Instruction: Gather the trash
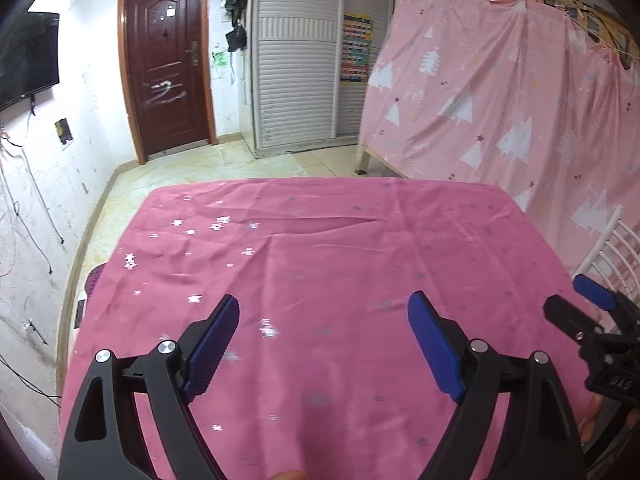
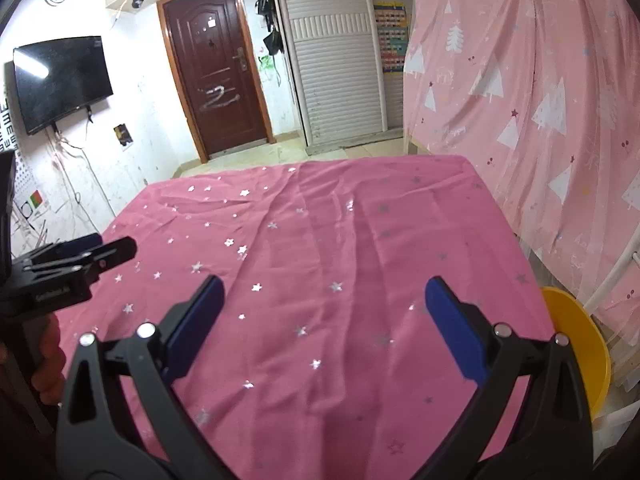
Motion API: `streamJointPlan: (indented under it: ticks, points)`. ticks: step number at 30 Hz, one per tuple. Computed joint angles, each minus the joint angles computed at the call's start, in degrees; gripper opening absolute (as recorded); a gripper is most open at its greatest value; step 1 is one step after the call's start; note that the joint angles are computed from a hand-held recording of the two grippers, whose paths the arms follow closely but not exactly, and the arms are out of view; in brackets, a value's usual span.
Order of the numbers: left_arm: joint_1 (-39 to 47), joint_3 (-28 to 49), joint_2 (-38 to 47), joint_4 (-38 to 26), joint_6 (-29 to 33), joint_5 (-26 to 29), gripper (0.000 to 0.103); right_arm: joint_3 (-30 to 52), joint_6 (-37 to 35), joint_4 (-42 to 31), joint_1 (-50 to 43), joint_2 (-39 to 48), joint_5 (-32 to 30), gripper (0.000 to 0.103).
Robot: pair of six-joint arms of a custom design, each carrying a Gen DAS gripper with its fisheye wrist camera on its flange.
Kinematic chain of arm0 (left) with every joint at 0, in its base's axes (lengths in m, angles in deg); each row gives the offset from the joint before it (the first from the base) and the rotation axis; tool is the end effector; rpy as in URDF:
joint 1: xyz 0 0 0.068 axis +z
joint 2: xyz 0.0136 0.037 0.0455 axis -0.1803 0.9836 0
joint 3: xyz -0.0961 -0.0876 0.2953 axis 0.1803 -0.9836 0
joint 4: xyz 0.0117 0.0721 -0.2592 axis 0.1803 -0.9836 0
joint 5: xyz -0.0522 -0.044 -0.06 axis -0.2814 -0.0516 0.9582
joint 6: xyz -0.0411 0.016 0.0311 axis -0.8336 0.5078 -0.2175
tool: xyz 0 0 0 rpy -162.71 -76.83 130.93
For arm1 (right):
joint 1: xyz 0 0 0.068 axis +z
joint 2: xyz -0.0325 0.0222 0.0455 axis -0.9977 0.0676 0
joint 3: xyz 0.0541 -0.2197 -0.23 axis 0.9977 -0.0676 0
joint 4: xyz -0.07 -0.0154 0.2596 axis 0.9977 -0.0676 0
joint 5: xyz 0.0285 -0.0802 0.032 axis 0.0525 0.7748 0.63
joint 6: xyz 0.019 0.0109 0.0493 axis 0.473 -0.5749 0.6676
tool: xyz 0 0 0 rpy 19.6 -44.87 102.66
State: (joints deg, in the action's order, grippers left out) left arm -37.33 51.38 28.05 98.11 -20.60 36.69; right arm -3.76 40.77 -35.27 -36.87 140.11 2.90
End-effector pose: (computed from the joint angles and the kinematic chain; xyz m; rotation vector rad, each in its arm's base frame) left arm 0.2402 -0.1193 0.1245 0.3930 2.2765 -0.2149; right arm 0.1935 0.1945 0.1508 0.3479 2.2466 0.2227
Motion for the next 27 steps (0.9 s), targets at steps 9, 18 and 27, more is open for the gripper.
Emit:
streamJointPlan:
  ticks: [9,18,27]
  points:
    - [6.4,-1.4,3.2,5.3,3.0,1.5,0.080,2.6,-1.3,-0.3,0.0,2.6,0.1,0.097]
    - [7.9,-0.9,4.7,6.0,3.4,3.2,0.081,3.8,-1.4,-1.3,0.2,3.7,0.3,0.097]
    - [8.5,-0.9,4.7,5.9,3.6,3.9,0.081,3.7,-1.5,-0.8,0.1,4.0,-0.1,0.097]
